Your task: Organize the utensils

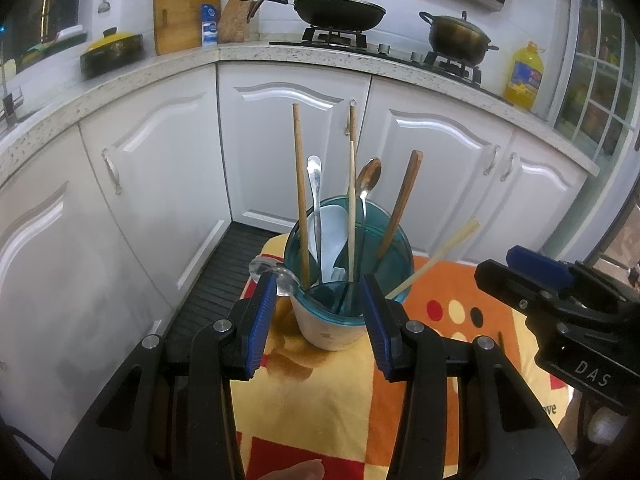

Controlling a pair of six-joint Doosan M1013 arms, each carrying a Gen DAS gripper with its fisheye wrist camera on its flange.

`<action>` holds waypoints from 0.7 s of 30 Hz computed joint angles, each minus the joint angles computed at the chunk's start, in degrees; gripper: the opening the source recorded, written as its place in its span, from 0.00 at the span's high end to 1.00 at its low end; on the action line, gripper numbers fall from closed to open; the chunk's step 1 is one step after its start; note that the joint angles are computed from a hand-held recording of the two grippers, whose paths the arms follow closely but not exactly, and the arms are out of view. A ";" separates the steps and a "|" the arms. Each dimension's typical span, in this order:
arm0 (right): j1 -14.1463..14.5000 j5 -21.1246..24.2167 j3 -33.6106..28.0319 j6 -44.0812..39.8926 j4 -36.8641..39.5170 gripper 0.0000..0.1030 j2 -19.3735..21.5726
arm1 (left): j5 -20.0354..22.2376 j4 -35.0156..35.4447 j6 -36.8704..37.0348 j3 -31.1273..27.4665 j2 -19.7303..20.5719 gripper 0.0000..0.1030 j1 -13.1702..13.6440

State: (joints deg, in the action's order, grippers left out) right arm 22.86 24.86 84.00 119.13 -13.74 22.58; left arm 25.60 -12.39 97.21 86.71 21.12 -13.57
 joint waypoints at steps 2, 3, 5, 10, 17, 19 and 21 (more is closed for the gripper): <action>0.01 0.18 -0.22 -0.13 0.13 0.52 0.16 | 0.13 -0.04 -0.10 -0.02 0.04 0.59 0.06; -0.01 0.25 -0.25 -0.31 0.26 0.52 0.19 | 0.15 0.11 -0.23 -0.06 0.10 0.59 0.06; 0.02 0.57 -0.56 -0.32 0.20 0.52 0.39 | 0.18 0.41 -0.49 -0.10 0.14 0.59 0.03; 0.04 0.96 -0.89 -0.19 0.12 0.52 0.66 | 0.24 1.43 -1.48 -0.25 0.25 0.59 -0.08; 0.11 1.07 -0.92 -0.43 0.22 0.51 0.75 | 0.25 1.70 -1.77 -0.26 0.25 0.59 -0.15; 0.07 1.06 -0.95 -0.79 0.64 0.52 0.78 | 0.06 1.80 -1.81 -0.22 0.24 0.59 -0.16; 0.10 1.04 -0.96 -0.74 0.51 0.51 0.78 | -0.17 1.99 -1.93 -0.21 0.27 0.59 -0.15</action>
State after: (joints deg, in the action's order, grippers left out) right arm 22.96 25.91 83.04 118.39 -13.23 23.36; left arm 25.43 -10.40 95.28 86.50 21.39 -13.73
